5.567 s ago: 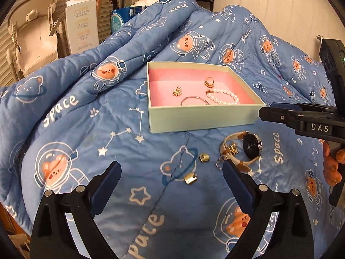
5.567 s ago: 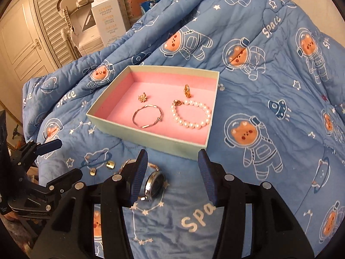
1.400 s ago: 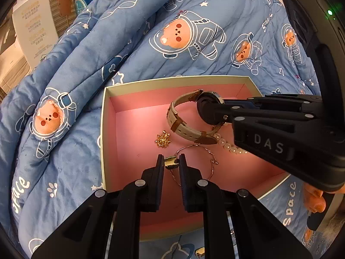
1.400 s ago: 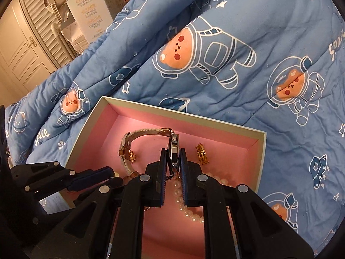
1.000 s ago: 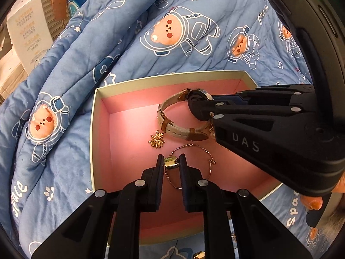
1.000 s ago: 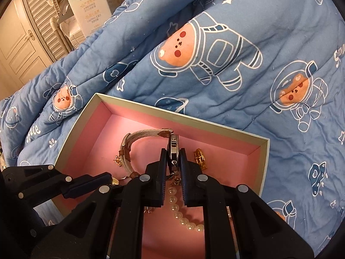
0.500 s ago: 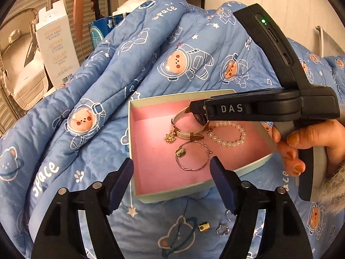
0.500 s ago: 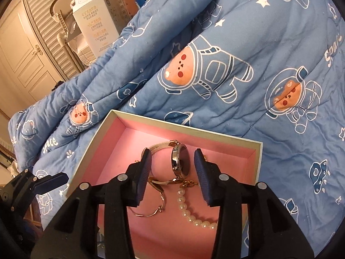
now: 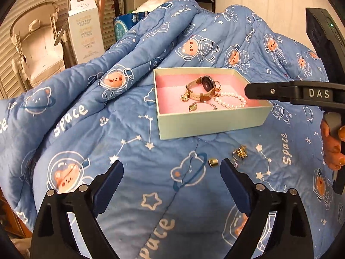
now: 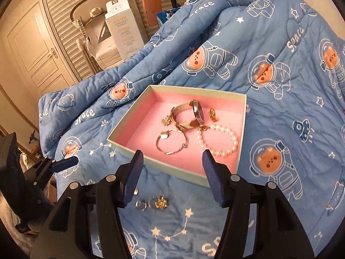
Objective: Organize jewelry
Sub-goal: 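Move the right tool to a gold charm while the left tool moves to a silver ring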
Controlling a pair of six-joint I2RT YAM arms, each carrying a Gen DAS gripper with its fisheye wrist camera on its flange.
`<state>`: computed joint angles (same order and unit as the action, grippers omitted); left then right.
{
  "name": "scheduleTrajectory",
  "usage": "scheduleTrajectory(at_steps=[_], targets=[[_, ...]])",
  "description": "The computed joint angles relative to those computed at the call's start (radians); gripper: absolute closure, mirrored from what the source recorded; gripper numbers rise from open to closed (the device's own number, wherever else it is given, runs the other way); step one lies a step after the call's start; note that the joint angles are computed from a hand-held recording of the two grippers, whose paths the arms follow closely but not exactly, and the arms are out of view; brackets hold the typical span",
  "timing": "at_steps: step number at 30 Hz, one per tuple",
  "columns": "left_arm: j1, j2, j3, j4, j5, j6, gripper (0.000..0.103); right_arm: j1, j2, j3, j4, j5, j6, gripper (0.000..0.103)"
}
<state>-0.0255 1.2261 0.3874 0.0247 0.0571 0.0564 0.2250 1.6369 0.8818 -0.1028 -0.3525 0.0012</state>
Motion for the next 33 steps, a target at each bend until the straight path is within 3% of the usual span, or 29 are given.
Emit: scheduleTrajectory(at_steps=[7,16,22,33], targets=[[-0.046,-0.08,-0.092,-0.008,-0.009,-0.082,0.014,-0.002,-0.063,-0.166,0.062,0.012,0.012,0.046],[-0.166,-0.1,-0.143,0.026,-0.079,-0.184,0.014,0.023,-0.082,-0.28,0.153,0.036,0.055,0.047],[-0.235,-0.091,-0.166,0.056,-0.135,-0.231,0.014,0.049,-0.073,-0.298,0.18,0.054,0.061,0.047],[-0.237,-0.092,-0.173,0.059,-0.139,-0.244,0.026,0.067,0.026,-0.222,0.184,0.05,0.087,0.061]])
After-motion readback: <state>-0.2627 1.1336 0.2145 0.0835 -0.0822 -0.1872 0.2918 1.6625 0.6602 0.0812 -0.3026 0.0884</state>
